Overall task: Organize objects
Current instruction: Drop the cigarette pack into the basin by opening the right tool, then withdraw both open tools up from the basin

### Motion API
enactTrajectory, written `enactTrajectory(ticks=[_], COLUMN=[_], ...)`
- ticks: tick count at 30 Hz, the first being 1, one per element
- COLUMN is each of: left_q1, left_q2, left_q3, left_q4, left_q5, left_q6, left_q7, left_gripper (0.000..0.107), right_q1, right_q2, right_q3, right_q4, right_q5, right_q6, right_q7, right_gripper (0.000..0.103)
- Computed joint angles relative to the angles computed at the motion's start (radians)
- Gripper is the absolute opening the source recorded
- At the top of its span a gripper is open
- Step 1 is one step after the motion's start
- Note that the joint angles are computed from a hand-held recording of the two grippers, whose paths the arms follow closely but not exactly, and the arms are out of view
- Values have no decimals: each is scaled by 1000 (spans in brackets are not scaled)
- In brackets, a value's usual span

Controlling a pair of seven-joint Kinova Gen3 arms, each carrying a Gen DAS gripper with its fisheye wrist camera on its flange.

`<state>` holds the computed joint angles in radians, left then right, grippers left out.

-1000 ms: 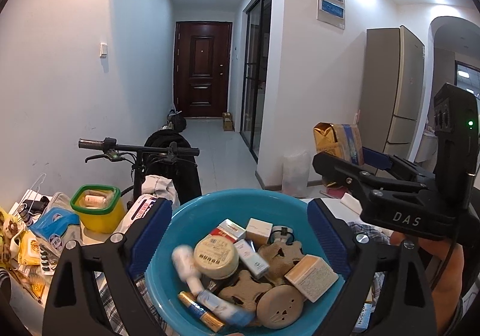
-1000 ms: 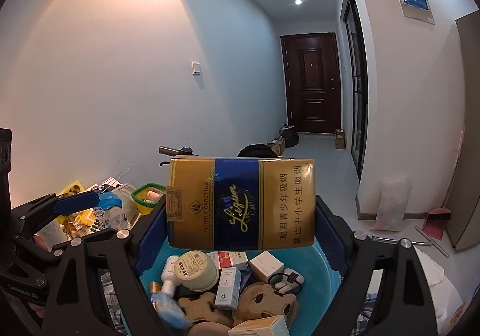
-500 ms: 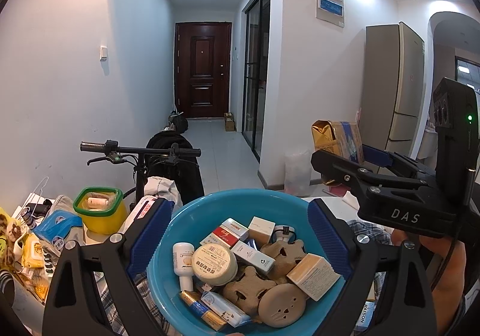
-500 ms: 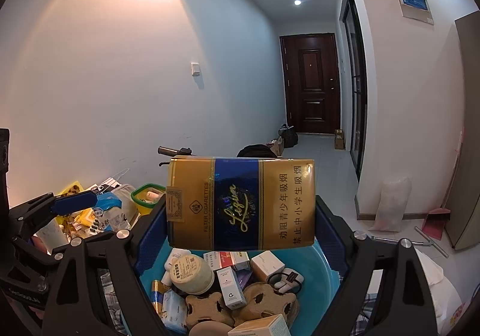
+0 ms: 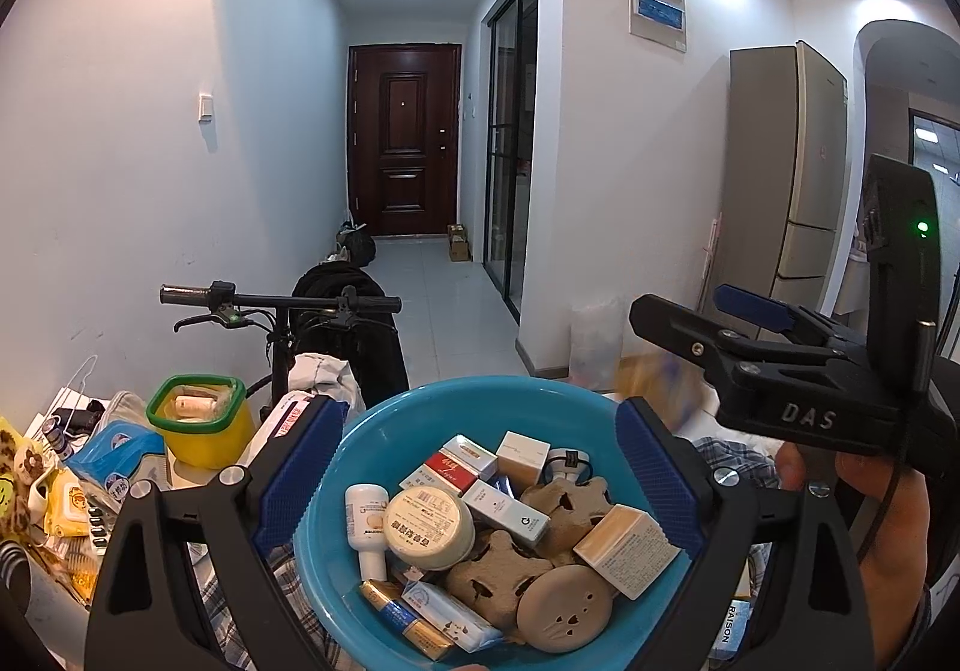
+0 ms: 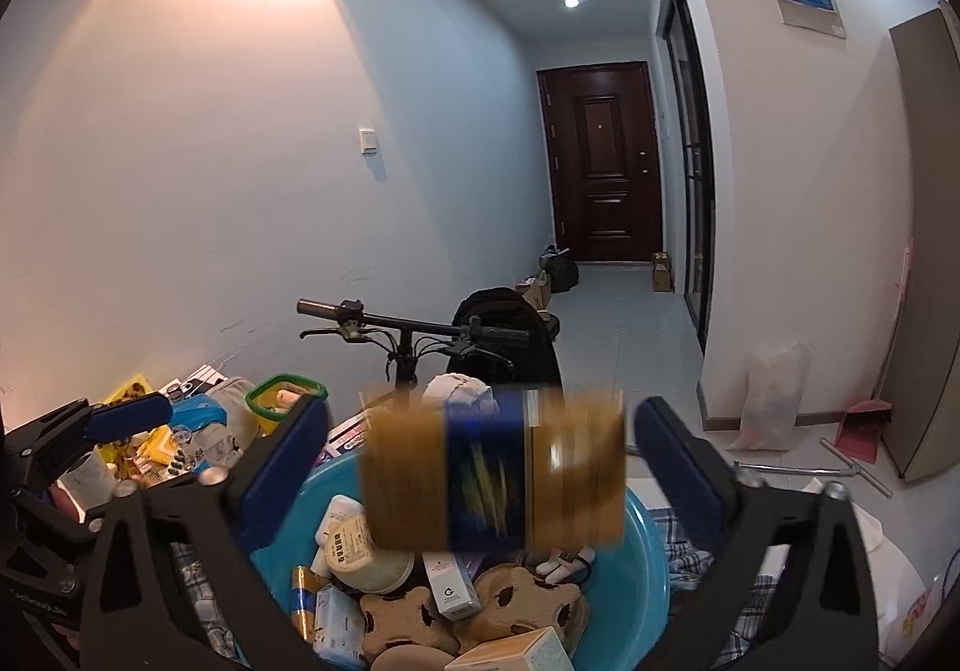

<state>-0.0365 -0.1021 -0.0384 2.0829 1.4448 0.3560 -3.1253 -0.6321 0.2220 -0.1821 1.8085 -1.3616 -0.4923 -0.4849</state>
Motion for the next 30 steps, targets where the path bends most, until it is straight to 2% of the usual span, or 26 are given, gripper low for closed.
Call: enactTrajectory(ticks=[3,5,17,23,28,30], left_q1=[1,0,-2,-15,-58,-69], left_q2=[0,0,-3,-30,-35,-40], left_q3=[1,-3,-4,-15,-55,-58], left_q4=[-2,-3,-4,9,0,1], left_q5=[-9,-10,-10,42,34,29], left_q6=[-2,4,6,4,109,128], left_q7=[8,8,7,-65,-28,-16], left_gripper=[94,94,94,94,95,103], right_q1=[0,4,1,-16,-39,-61], right_q2=[6,8,8,-24,-107,-137], right_q3=[-3,-15,-54,-74,-86,-101], right_q4=[-21,-27,-45,-24,30,41], right_q5=[-92,-110,-144,-116,-58,-73], right_q6=[-10,-25,-65,-89,-79,-118], right_q7=[88,110,192,203,163,201], right_gripper=[103,103,103,103,103,103])
